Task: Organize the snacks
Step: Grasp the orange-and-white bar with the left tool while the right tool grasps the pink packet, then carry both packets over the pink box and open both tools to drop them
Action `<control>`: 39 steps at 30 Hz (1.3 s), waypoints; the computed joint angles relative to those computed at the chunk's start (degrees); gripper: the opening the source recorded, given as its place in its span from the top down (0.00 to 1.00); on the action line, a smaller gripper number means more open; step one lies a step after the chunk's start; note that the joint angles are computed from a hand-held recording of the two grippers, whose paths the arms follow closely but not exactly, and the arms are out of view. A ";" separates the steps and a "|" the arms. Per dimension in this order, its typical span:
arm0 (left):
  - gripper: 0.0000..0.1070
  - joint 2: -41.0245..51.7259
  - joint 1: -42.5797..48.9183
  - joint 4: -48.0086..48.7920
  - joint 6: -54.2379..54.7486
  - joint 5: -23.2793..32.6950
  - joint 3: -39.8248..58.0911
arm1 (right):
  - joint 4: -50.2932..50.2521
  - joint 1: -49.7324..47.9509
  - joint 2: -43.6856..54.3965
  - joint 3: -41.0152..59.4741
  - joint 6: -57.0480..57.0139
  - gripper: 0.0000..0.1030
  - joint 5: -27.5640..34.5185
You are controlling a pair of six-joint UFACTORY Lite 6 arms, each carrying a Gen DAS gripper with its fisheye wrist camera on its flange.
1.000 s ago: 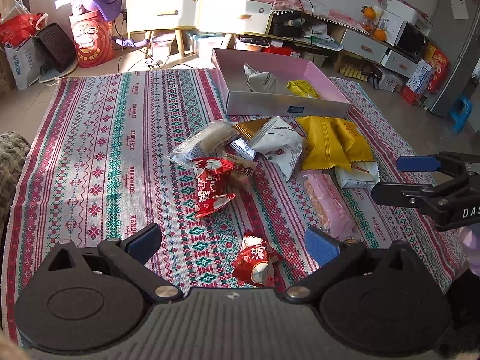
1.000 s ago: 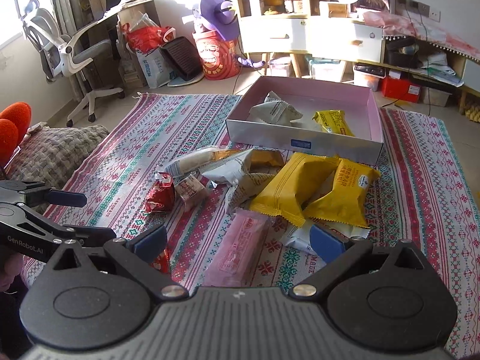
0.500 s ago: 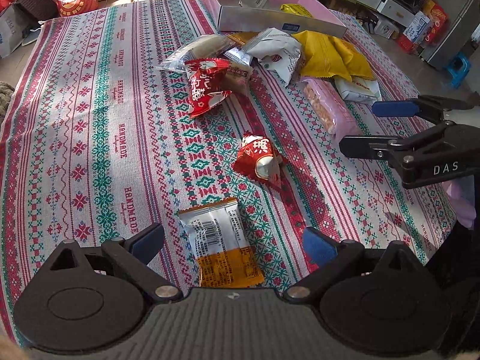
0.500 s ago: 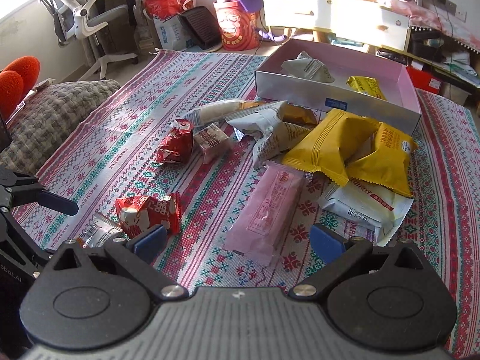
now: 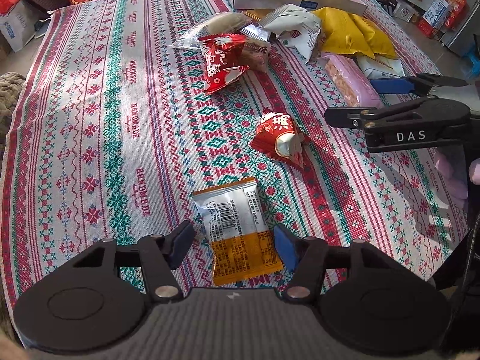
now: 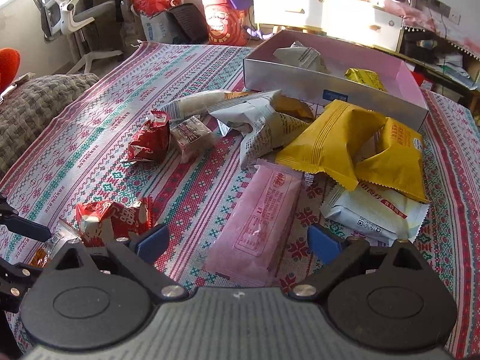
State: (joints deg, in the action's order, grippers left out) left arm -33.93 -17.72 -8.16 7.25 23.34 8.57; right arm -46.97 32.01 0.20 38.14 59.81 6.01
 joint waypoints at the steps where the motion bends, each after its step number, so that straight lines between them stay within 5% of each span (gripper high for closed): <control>1: 0.42 -0.08 -0.38 1.33 -1.49 -0.05 -0.05 | -4.13 0.27 0.44 0.16 4.06 0.06 0.14; 5: 0.53 1.70 -0.52 4.65 -4.63 -1.39 0.83 | -15.86 0.97 1.27 0.38 15.61 0.11 0.72; 10: 0.54 1.82 -0.52 6.07 -5.82 -2.42 0.65 | -23.92 2.55 0.99 -0.08 23.75 0.21 2.44; 18: 0.55 2.62 -0.35 8.09 -8.53 -4.21 0.73 | -22.94 2.01 1.37 0.71 22.40 0.42 3.03; 26: 0.55 4.16 0.95 7.22 -7.79 -6.76 1.13 | -6.32 1.25 1.16 2.27 5.78 0.70 3.04; 39: 0.55 0.12 3.06 -2.33 1.37 -4.87 1.65 | 24.90 0.89 -1.41 4.52 -25.06 0.72 5.00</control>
